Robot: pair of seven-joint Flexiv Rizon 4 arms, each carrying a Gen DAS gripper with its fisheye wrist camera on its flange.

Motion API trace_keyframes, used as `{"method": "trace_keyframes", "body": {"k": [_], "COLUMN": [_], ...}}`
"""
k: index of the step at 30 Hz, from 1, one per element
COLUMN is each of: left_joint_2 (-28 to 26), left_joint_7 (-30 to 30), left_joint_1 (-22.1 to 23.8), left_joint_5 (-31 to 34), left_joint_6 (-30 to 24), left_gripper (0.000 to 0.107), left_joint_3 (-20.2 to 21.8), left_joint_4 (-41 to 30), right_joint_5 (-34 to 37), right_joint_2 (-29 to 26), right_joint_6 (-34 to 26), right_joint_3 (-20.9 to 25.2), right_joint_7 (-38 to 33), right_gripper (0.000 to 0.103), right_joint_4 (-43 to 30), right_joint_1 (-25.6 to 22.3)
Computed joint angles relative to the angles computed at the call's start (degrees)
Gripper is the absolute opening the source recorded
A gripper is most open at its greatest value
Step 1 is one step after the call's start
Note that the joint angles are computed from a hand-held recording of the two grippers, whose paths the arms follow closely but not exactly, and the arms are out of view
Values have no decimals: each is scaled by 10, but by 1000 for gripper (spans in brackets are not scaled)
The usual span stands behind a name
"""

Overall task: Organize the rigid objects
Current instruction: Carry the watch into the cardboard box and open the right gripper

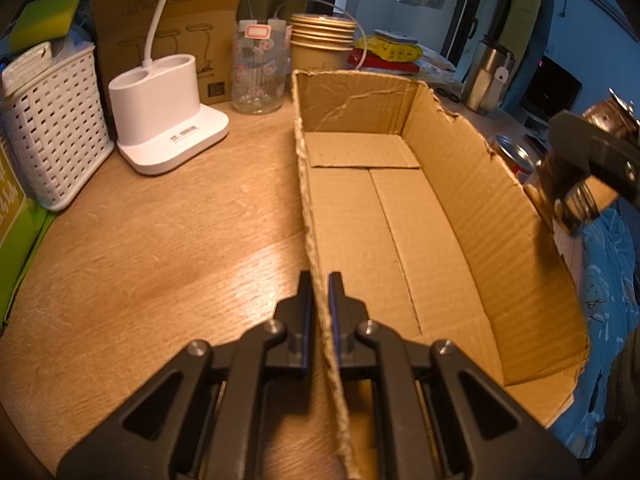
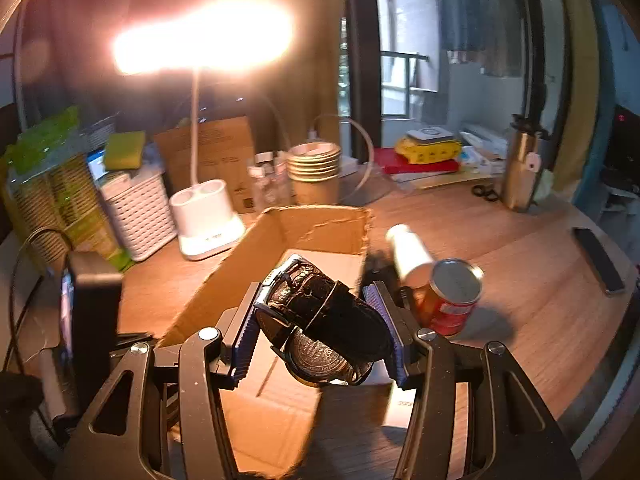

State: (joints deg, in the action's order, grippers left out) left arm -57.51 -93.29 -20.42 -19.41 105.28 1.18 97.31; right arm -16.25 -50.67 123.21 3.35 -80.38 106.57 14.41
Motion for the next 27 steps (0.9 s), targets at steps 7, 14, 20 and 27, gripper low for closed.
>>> {"method": "trace_keyframes", "body": {"k": [7,14,20,27], "left_joint_2": [0,0,0,-2], "left_joint_7": [-1,-2,-2,-3], "left_joint_1": [0,0,1,-1], "left_joint_5": [1,2,2,1], "left_joint_6": [0,0,0,1], "left_gripper": [7,7,7,7], "left_joint_3": [0,1,0,1], "left_joint_4": [0,0,0,-1], "right_joint_5": [-112,-148,-161,-130], "right_joint_2": [-20,-33,-29,-19], "right_joint_6": [-6,-30,-28,-3], "right_joint_3": [64,73,72,48], "right_joint_7": [34,63,57,39], "right_gripper": [56,57,59,59], "right_joint_4": [4,-1,9,23], "right_joint_1": [-64,-77,-82,-63]}}
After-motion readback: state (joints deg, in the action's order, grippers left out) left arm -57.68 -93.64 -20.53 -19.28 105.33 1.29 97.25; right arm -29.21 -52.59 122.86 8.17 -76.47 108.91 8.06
